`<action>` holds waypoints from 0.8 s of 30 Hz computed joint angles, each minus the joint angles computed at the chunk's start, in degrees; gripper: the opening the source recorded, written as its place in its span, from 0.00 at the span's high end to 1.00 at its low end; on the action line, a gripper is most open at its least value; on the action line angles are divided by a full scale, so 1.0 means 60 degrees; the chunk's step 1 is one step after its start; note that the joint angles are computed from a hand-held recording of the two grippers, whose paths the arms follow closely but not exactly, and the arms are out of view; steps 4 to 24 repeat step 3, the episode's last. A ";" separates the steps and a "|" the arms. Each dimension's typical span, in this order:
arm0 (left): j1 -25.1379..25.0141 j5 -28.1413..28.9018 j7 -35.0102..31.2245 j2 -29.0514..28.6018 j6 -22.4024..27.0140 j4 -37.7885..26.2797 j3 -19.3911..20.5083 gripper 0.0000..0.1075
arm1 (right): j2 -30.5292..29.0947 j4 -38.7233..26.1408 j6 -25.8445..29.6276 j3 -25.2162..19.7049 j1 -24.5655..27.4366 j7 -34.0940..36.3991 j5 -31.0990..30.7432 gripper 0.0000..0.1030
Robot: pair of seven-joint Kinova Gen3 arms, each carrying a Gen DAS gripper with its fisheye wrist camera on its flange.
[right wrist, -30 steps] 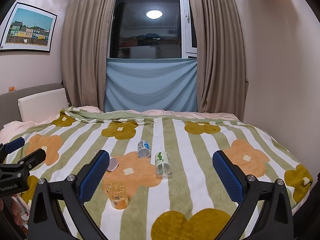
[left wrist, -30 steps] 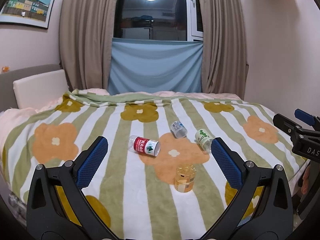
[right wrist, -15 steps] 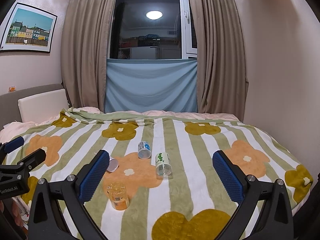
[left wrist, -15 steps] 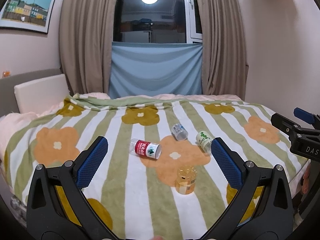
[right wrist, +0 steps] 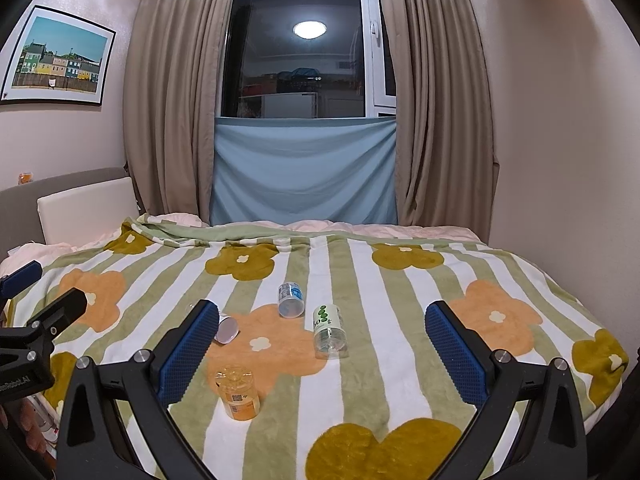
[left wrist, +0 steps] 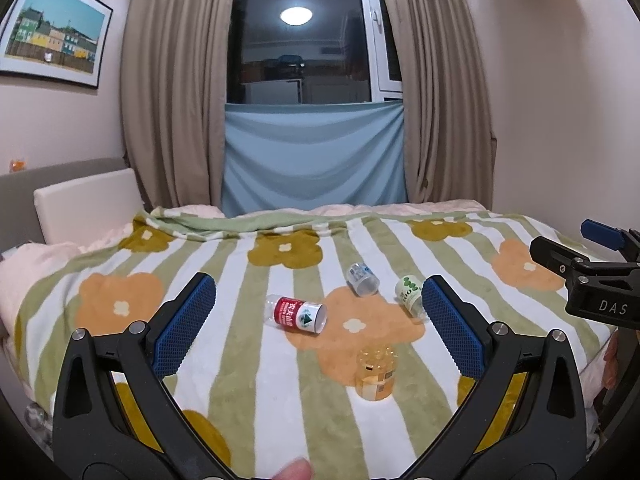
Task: Flip cup upside down
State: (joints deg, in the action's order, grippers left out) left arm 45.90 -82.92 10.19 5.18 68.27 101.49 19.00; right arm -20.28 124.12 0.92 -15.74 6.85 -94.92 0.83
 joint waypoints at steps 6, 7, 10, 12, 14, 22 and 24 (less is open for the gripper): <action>0.0050 -0.0111 0.0112 0.0031 0.0089 0.0040 0.0009 0.04 | -0.0005 0.0012 -0.0021 -0.0031 0.0033 0.0002 -0.0018 0.00; 0.0050 -0.0111 0.0112 0.0031 0.0089 0.0040 0.0009 0.04 | -0.0005 0.0012 -0.0021 -0.0031 0.0033 0.0002 -0.0018 0.00; 0.0050 -0.0111 0.0112 0.0031 0.0089 0.0040 0.0009 0.04 | -0.0005 0.0012 -0.0021 -0.0031 0.0033 0.0002 -0.0018 0.00; 0.0050 -0.0111 0.0112 0.0031 0.0089 0.0040 0.0009 0.04 | -0.0005 0.0012 -0.0021 -0.0031 0.0033 0.0002 -0.0018 0.00; 0.0050 -0.0111 0.0112 0.0031 0.0089 0.0040 0.0009 0.04 | -0.0005 0.0012 -0.0021 -0.0031 0.0033 0.0002 -0.0018 0.00; 0.0050 -0.0111 0.0112 0.0031 0.0089 0.0040 0.0009 0.04 | -0.0005 0.0012 -0.0021 -0.0031 0.0033 0.0002 -0.0018 0.00; 0.0050 -0.0111 0.0112 0.0031 0.0089 0.0040 0.0009 0.04 | -0.0005 0.0012 -0.0021 -0.0031 0.0033 0.0002 -0.0018 0.00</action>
